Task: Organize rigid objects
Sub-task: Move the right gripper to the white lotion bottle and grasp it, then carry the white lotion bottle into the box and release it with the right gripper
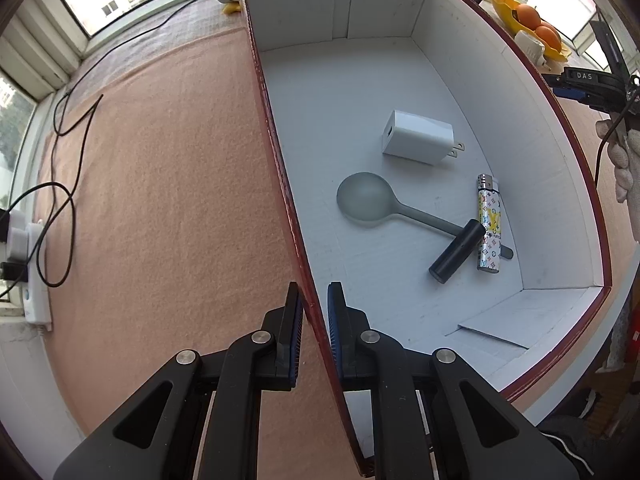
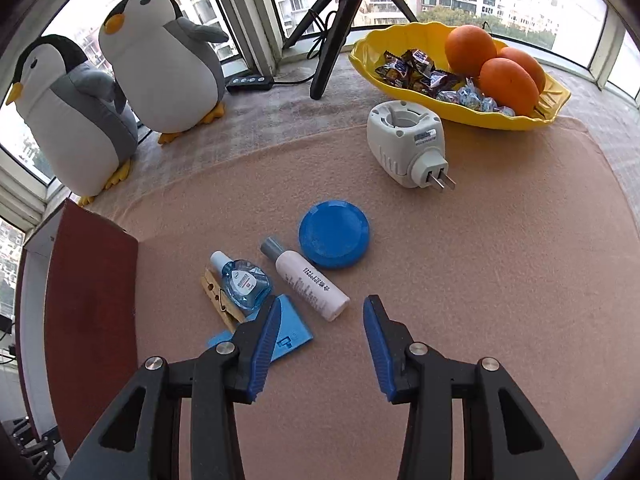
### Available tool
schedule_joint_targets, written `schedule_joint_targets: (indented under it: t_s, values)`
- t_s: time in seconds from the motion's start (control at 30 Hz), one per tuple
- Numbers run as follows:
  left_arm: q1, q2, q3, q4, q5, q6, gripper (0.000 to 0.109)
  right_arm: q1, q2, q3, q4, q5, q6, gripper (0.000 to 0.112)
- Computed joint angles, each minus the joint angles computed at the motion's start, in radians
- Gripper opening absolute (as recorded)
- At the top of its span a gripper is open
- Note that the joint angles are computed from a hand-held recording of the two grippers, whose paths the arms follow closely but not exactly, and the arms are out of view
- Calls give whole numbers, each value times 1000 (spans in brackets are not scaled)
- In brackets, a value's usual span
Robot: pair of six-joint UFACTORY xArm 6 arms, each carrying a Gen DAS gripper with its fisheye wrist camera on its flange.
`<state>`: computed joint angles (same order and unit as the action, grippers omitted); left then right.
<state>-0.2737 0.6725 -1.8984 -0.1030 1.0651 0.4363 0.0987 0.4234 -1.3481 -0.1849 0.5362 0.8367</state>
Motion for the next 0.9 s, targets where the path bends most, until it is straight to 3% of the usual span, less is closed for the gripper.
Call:
schedule_joint_targets:
  t_s: [0.37,0.47,0.57,0.9]
  values:
    - [-1,4,-5,5,3,-3,11,-3,160,-209,64,131,-131,32]
    - [-1,2,-1,5,0,-2,11,0,182,-245,86,154,-157,21]
    - [1,2,0,2,-1,-4,11,10,195,-268,43,175,-143,20]
    - [5,-6,13,-4,-11,-7,11,22,69,-96,-20,102,-60,18]
